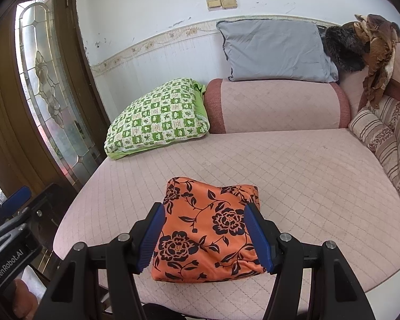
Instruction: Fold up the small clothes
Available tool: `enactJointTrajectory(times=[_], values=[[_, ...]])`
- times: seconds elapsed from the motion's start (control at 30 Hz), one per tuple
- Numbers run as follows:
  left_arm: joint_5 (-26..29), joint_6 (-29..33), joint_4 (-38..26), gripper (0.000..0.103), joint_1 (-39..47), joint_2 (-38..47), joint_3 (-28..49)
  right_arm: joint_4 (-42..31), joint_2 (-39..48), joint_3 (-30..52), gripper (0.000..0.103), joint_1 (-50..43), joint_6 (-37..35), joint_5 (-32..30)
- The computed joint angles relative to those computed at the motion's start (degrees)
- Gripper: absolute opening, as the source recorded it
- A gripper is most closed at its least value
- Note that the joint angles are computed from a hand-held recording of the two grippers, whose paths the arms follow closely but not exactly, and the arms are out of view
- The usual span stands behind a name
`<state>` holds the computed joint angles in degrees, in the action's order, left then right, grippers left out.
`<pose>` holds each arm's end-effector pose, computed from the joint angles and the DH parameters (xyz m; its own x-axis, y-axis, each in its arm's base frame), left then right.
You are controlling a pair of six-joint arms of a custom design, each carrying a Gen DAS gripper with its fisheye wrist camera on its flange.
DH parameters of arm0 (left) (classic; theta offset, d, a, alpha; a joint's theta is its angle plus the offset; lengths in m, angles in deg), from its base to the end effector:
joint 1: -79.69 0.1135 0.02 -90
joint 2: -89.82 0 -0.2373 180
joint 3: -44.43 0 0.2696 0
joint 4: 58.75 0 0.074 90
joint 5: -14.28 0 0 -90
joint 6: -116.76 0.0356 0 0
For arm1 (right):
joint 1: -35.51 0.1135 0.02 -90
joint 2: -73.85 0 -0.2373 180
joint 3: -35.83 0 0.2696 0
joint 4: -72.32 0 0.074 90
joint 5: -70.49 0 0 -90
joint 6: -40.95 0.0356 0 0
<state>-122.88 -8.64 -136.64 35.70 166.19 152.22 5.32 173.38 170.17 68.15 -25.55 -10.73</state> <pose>0.2065 -0.1630 0.4135 -0.4883 -0.0761 -0.8694 -0.2134 0.9764 0.0344 0.3171 0.1966 0.4433 -0.5806 0.0961 -0.8085 -0.2102 0.9417 0.2629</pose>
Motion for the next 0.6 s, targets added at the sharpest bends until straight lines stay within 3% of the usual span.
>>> enactJointTrajectory(times=[0.47, 0.6], values=[[2.06, 0.84, 2.49, 0.084, 1.81, 0.71, -1.16, 0.41, 1.81, 0.43, 0.065, -0.79, -0.09, -1.88], [6.39, 3.11, 6.22, 0.084, 4.2, 0.55, -2.95, 0.81, 2.91, 0.91, 0.065, -1.53, -0.6, -2.89]])
